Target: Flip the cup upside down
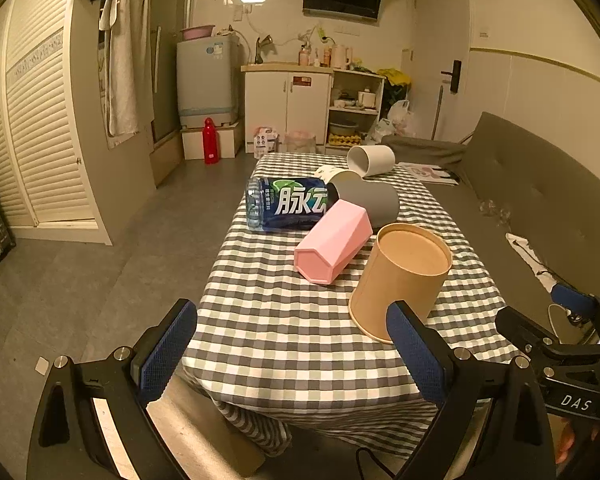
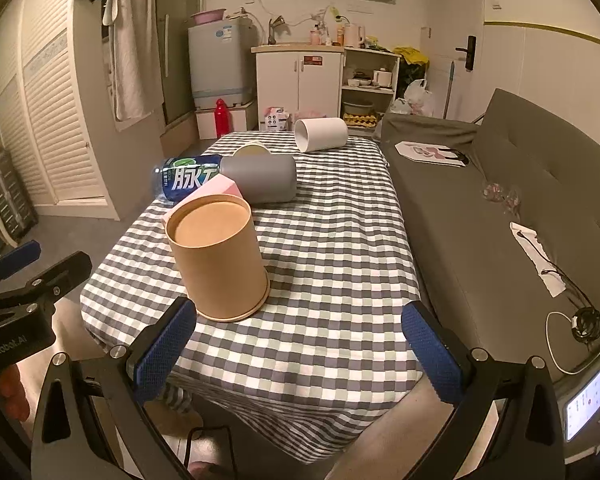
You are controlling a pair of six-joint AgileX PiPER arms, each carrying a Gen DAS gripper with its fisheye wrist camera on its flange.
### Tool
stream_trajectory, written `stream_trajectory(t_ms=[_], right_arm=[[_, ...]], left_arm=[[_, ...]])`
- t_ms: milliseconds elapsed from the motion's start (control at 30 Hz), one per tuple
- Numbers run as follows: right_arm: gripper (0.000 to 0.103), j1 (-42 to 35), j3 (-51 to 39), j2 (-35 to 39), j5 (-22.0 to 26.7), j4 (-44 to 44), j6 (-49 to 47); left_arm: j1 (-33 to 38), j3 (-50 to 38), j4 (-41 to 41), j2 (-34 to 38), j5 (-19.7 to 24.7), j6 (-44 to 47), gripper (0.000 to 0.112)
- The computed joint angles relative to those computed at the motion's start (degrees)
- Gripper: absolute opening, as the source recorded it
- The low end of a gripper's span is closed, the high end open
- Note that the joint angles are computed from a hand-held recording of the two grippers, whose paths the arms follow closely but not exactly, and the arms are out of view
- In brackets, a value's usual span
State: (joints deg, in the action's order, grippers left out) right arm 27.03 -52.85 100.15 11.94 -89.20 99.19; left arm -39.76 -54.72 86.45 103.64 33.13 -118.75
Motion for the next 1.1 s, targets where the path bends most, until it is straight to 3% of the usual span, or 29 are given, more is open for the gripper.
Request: stream_trajectory(t_ms=[1100], right_arm=[[0.103, 0.1, -0.5, 0.6, -0.1, 3.3, -3.8]], left_arm=[[-0.1, 0.3, 0.6, -0.1, 0.4, -0.9, 0.098]])
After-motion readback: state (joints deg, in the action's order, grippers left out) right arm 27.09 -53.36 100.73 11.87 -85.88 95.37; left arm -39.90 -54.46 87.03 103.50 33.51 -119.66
